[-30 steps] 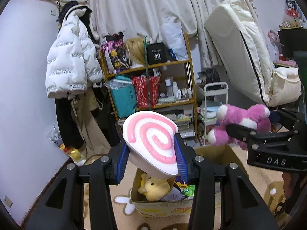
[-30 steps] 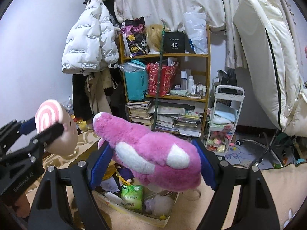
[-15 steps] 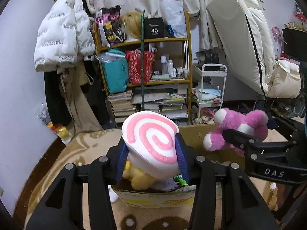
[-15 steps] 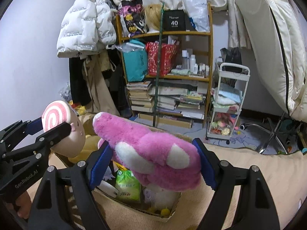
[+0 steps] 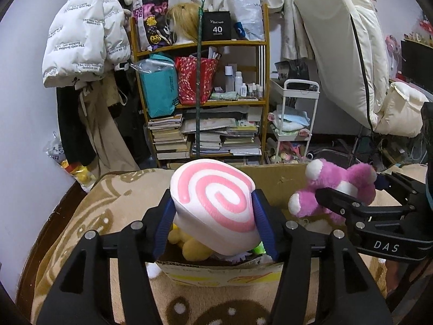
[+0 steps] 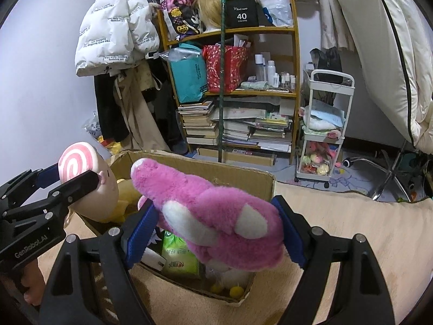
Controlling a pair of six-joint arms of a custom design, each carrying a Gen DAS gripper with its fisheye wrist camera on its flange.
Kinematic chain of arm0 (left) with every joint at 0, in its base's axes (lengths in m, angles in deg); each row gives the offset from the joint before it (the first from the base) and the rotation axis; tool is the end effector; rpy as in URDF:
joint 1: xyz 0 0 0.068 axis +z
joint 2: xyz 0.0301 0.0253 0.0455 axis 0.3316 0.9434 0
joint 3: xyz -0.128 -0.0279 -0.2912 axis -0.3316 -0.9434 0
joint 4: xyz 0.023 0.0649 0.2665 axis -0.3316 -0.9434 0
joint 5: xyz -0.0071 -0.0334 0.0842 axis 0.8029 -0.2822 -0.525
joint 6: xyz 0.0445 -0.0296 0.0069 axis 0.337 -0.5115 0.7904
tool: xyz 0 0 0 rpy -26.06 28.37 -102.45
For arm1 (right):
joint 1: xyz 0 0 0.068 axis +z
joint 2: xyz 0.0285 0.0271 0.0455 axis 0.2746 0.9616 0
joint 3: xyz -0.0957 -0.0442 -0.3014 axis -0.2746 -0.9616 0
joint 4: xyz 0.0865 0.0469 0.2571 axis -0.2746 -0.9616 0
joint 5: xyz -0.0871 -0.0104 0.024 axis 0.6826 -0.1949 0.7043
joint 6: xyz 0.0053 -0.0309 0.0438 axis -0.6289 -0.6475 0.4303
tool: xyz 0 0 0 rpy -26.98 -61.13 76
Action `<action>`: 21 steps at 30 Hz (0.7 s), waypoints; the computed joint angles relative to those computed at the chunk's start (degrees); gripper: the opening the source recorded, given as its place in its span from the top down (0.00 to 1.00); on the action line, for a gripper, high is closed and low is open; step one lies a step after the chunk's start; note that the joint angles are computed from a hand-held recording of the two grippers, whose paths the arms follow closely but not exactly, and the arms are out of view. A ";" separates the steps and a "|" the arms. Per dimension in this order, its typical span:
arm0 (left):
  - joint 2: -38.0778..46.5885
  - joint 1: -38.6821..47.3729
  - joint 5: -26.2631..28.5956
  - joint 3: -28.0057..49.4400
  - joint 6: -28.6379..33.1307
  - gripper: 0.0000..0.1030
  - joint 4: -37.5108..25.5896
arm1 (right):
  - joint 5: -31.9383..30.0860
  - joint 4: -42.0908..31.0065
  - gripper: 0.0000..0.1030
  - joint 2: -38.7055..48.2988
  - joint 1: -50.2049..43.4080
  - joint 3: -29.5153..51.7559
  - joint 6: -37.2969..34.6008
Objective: Organize soft objects
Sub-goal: 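Lift the bunny with the right tool while the left tool lifts the swirl cushion over the box, then open both tools to drop the bunny and swirl cushion into the box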
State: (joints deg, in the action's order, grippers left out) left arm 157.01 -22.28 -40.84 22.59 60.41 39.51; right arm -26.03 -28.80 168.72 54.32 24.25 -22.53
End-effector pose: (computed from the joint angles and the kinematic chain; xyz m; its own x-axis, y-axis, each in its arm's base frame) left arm 0.2212 -0.1810 0.1744 -0.5119 0.2414 -0.8244 0.3505 0.9349 0.0561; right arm 0.1779 0.1206 0.1088 -0.5624 0.1285 -0.8168 0.0039 0.9883 0.1528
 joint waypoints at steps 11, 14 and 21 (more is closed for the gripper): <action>-2.08 0.17 -0.99 -1.14 0.85 0.29 0.78 | 0.03 0.09 0.13 2.20 0.48 0.68 0.30; -2.67 0.00 -1.84 -1.45 1.01 0.28 -0.04 | 0.03 1.02 0.11 2.26 0.78 0.39 0.63; -7.65 0.09 -3.30 -3.62 -0.12 0.21 -2.84 | 2.73 0.71 0.03 -0.82 3.48 -0.72 1.84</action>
State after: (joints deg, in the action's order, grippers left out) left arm 149.36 -22.19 -44.13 18.97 60.28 36.68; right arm -23.30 -28.09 167.89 57.80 23.53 -20.68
